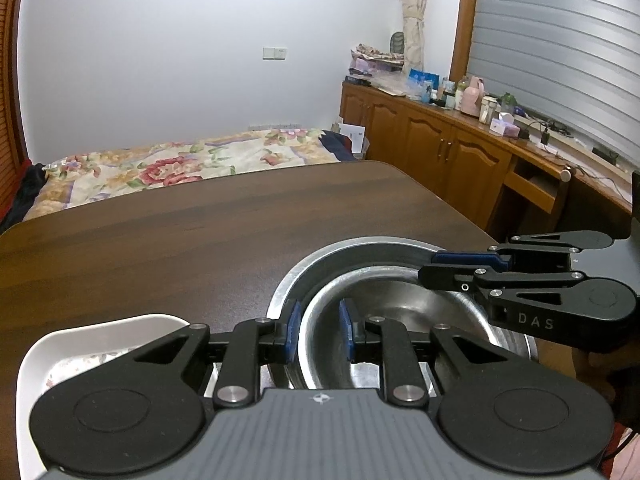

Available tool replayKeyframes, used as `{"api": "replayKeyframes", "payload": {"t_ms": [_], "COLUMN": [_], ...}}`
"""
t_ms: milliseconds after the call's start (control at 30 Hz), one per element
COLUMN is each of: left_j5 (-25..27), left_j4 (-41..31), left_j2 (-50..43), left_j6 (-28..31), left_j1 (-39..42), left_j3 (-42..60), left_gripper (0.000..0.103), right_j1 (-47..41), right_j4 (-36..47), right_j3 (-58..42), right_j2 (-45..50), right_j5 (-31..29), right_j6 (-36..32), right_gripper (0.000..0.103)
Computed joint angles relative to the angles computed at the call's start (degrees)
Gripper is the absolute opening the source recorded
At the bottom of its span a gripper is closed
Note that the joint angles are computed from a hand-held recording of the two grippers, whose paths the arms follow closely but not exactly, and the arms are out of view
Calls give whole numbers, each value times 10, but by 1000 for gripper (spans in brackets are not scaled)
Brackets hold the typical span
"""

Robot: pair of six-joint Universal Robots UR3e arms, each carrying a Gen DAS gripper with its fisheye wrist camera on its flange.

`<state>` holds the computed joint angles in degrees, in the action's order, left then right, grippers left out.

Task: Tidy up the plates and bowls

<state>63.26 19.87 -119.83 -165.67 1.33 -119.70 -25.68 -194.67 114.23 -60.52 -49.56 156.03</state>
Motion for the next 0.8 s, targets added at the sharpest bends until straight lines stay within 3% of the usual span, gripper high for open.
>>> {"api": "replayKeyframes", "payload": {"t_ms": [333,400,467,567,633,767,800], "left_j5": [6,9,9,27,33,39,43], "left_j4": [43,70,102,153,175,209,219], "left_j2": [5,2,-3,-15,-21,-36,-40], "left_j6": [-14,-20,-33,-41,-44,-51,-52], "left_j1": [1,2,7,3,2,2,0], "left_j3": [-25,-40,-54,-65,-73,-81,-82], "left_gripper": [23,28,45,57,67,81,84], "right_j1": [-11,-17,-23,-33,-36,-38,-37], "right_j4": [-28,-40,-51,-76,-96,-133,-138], "right_j3": [15,24,33,50,61,76,77], "right_j2": [-4,-7,-9,-10,-7,4,6], "right_j5": [9,13,17,22,24,18,16], "right_j6": [14,22,27,39,48,57,58], "right_gripper": [17,17,17,18,28,35,41]}}
